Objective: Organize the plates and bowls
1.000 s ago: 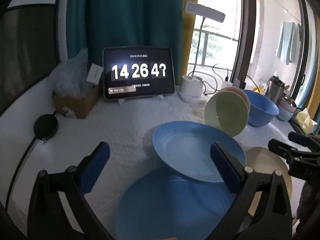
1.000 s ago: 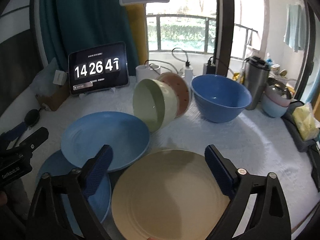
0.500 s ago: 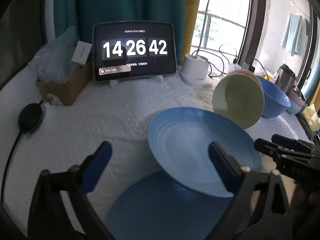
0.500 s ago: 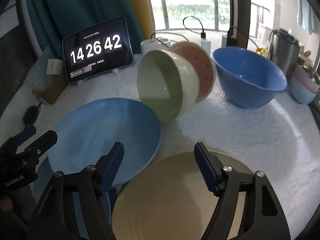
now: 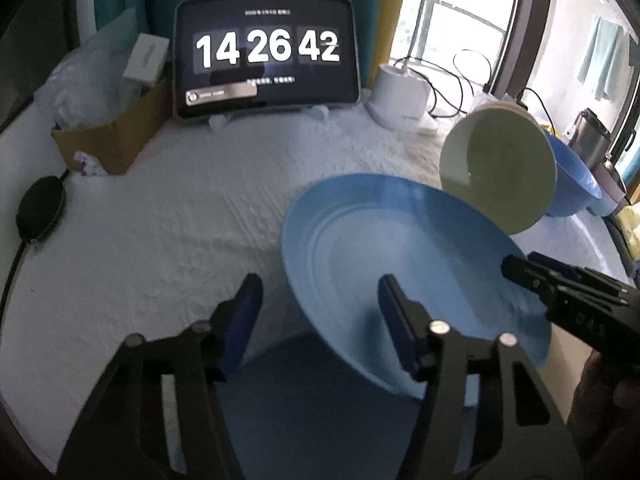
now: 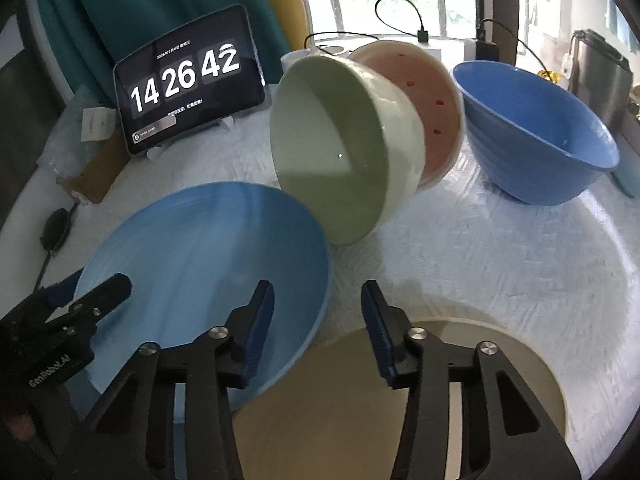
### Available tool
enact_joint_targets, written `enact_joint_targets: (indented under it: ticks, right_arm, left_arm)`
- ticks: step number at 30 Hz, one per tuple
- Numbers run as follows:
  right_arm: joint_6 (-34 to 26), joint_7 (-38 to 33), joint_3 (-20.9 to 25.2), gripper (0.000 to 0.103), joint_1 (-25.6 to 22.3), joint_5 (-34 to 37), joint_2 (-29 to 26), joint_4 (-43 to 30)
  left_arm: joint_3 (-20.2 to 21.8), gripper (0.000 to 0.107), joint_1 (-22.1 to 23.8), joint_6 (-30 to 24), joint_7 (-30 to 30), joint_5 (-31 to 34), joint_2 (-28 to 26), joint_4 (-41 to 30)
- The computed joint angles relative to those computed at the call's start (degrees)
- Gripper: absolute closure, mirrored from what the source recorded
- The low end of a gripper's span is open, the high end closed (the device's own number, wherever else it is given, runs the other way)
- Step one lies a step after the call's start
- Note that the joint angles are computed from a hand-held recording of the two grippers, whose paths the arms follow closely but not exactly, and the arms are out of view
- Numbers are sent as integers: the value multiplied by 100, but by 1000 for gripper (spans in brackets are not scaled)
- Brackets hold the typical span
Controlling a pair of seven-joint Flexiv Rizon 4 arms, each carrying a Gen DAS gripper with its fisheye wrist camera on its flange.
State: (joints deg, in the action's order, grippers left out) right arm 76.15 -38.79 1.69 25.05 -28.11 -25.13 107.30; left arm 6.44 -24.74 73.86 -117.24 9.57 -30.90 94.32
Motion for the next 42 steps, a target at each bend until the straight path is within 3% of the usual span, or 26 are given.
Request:
enact_joint_targets:
  ticks: [5,10,23,32,42]
  right_arm:
    - [-78,-281,225,77,-127,289,-108,-154]
    - [-74,-177,25,82,45,83,-56,-73]
    - [157,333,-256,82,220,-493,302,344]
    - [367,1170,-461,82,229,-1378,710,813]
    - [529,2119,-390,82,-100,-2467,1113,1264]
  left_arm:
    - [-96,62,32,-4,76,-82,-35,-14]
    - [-29,63,-28,-42,-6,-33,-13,-17]
    - [81,63,-173,137,-238,259,254,196]
    - [107,63,-310,252,-382,478,458,309]
    - [120,63,-495,299,-623,793,669,425]
